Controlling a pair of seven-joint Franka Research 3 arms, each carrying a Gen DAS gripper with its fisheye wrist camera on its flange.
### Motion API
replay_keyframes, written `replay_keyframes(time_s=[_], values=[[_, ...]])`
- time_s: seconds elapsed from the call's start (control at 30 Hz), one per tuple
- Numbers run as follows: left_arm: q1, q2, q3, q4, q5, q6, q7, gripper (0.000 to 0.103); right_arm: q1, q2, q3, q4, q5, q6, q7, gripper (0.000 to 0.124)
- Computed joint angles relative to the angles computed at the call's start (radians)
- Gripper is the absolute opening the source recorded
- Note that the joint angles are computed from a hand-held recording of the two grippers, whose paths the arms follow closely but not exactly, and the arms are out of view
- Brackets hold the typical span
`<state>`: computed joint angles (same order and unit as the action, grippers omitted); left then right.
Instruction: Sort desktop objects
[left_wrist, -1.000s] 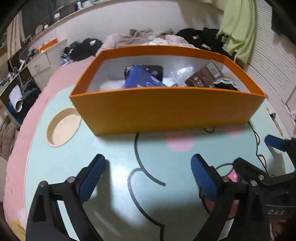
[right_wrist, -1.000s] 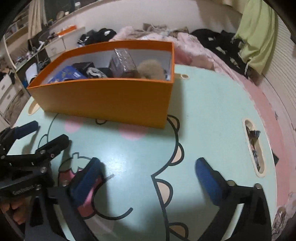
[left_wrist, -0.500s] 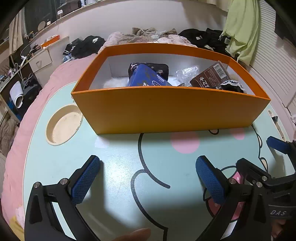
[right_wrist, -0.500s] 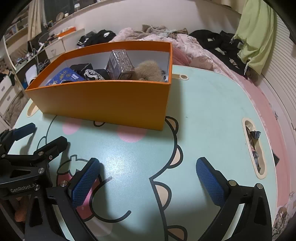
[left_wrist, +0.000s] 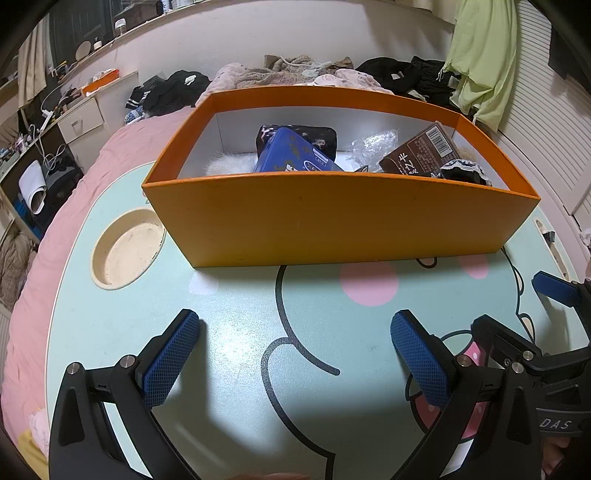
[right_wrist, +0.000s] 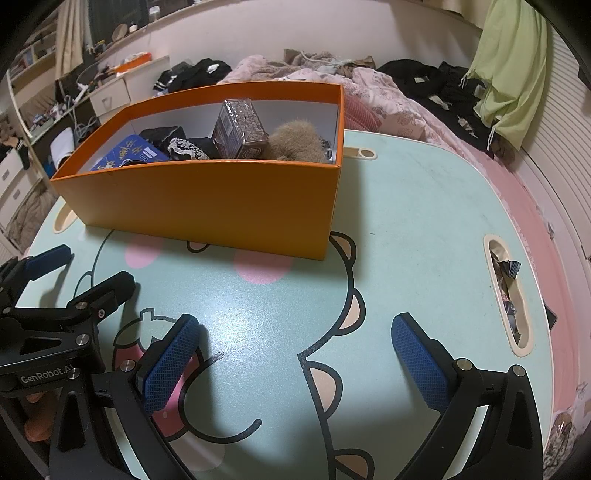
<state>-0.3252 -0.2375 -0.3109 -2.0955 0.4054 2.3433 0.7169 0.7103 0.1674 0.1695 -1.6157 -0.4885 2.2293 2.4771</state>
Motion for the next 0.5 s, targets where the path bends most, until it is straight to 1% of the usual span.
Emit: replay_keyframes(time_s=[0.5], values=[[-0.001, -0.001, 0.000, -0.003, 0.001, 0.002, -0.002, 0.103, 0.002, 0.000, -0.001, 0.002, -0.001, -0.002, 0.000, 0.103]])
